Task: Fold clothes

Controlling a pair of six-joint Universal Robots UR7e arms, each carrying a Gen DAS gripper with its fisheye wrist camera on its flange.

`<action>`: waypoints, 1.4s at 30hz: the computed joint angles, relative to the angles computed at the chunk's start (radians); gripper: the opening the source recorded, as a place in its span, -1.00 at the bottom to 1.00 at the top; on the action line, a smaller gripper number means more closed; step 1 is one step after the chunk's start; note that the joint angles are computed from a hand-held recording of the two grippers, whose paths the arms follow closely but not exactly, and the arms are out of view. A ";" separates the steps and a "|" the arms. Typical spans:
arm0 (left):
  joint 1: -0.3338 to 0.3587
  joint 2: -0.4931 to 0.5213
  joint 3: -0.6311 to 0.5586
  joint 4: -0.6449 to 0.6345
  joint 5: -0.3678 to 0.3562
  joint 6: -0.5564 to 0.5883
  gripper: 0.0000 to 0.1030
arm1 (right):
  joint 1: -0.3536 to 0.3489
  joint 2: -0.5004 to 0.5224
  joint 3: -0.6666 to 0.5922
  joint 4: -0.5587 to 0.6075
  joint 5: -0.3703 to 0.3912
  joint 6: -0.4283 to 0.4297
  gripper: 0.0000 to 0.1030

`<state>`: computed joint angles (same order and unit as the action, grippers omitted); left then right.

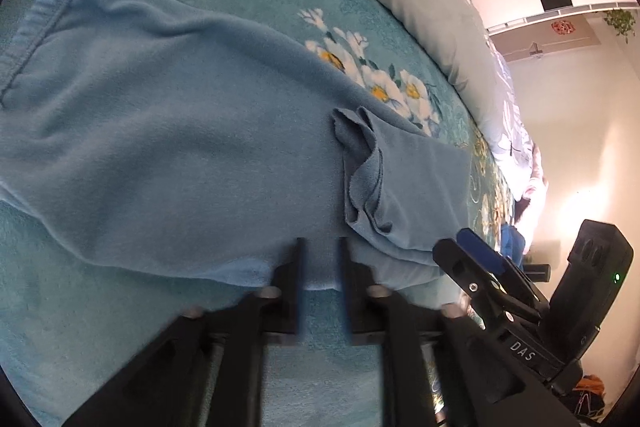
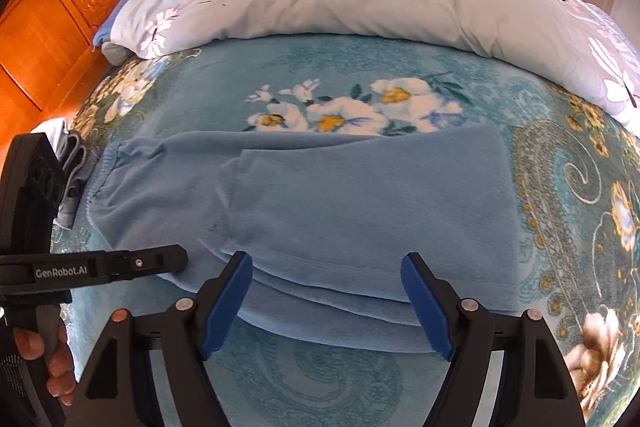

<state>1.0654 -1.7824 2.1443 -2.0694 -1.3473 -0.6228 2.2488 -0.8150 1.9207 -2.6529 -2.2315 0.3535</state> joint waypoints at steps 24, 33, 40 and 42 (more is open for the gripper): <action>0.068 -0.306 0.060 0.053 0.218 -0.251 0.93 | 0.033 0.099 -0.093 0.026 0.082 0.011 1.00; 0.144 -0.280 0.038 0.008 0.190 -0.215 0.92 | 0.056 0.137 -0.138 0.061 0.075 0.006 1.00; 0.166 -0.293 0.027 -0.004 0.180 -0.209 0.90 | 0.062 0.138 -0.134 0.058 0.078 0.018 1.00; 0.168 -0.291 0.026 -0.008 0.179 -0.211 0.86 | 0.064 0.132 -0.126 0.058 0.076 0.023 1.00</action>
